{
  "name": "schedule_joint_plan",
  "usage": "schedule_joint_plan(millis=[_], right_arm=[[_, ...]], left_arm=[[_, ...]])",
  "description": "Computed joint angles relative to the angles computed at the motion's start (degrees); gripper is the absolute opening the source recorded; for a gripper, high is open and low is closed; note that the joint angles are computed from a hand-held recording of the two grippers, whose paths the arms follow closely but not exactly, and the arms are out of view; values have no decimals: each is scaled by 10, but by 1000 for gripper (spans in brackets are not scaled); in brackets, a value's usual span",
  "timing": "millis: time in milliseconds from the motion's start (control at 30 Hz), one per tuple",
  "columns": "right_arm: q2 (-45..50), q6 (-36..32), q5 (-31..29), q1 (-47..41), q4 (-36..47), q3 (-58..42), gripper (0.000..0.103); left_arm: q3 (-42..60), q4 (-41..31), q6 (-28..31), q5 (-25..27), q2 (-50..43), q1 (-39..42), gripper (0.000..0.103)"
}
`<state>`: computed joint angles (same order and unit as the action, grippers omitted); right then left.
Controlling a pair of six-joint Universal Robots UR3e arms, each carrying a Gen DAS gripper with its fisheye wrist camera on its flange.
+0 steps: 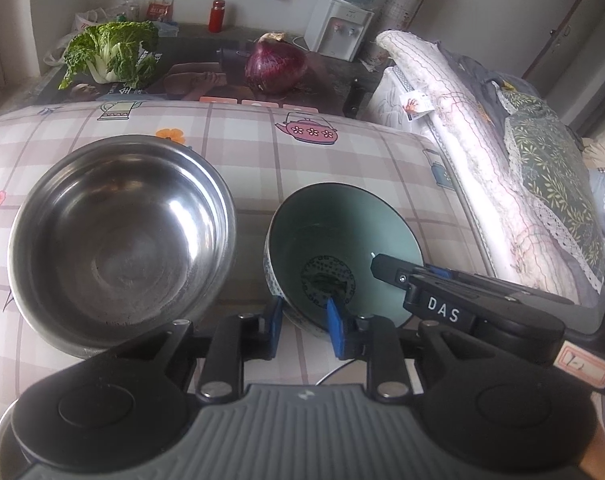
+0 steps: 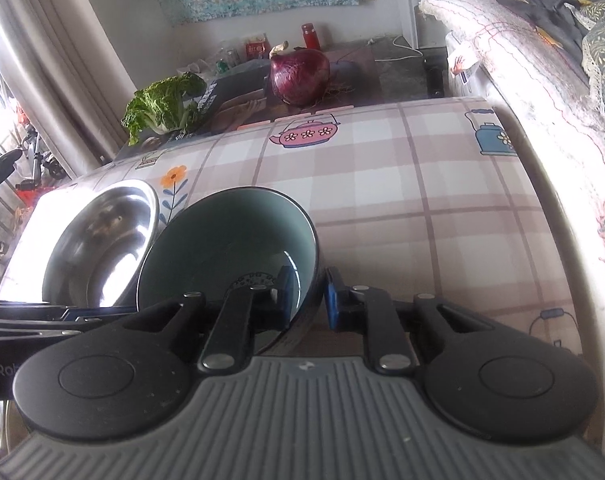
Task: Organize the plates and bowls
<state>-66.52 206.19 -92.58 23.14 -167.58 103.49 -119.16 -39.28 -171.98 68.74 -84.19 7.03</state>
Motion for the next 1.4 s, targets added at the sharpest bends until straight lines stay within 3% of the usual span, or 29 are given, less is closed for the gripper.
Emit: schedule_joint_plan(millis=[567, 1400], right_arm=[[-8, 16, 13, -8, -31, 28, 18], [-23, 24, -5, -5, -48, 46, 18]], left_arm=[[46, 43, -58, 68, -84, -51, 26], [40, 45, -47, 64, -61, -55, 25]])
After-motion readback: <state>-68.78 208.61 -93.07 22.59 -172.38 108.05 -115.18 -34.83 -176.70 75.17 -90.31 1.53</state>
